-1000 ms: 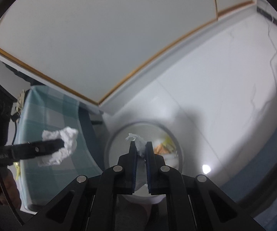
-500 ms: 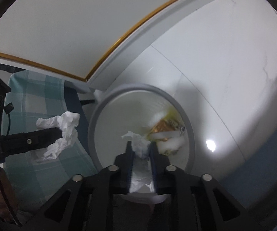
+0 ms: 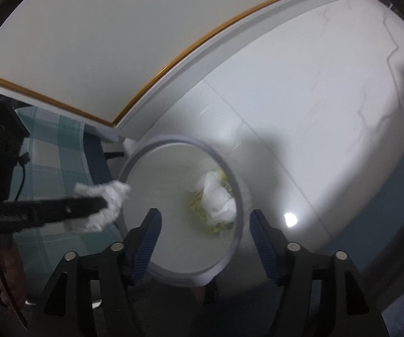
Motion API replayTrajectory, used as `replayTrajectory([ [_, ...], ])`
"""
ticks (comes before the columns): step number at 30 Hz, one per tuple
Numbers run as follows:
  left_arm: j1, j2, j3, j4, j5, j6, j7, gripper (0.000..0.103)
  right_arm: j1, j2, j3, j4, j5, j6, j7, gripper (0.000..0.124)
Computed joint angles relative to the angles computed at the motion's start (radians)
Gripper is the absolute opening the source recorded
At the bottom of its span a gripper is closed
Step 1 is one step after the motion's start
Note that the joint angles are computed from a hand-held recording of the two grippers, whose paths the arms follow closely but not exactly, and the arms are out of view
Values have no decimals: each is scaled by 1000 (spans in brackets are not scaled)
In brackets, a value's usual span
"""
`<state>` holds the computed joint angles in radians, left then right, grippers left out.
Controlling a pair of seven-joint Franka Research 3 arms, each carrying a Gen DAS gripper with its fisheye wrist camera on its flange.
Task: Collect trash
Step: 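Open the right gripper over the bin while the left gripper releases its tissue, then move both grippers back from the bin to the yellow bag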
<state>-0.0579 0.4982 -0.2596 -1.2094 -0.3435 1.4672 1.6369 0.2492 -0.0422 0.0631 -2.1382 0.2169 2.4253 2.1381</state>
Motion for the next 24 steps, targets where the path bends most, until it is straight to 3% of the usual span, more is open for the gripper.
replayTrajectory([
  [7,-24,27,-4,38,54,-42,19,9,-5,-16,2,5,-47,10,28,74],
  [11,-41,22,3,34,102,-54,40,23,-6,-21,2,-1,-47,26,40,74],
  [17,-50,-16,16,-14,153,-1,60,53,-12,-48,5,-21,-71,23,65,74],
  [22,-48,-75,23,-92,173,88,72,59,-16,-65,9,-30,-86,22,75,76],
  [24,-48,-96,24,-114,178,115,77,69,-15,-67,11,-28,-92,20,73,79],
])
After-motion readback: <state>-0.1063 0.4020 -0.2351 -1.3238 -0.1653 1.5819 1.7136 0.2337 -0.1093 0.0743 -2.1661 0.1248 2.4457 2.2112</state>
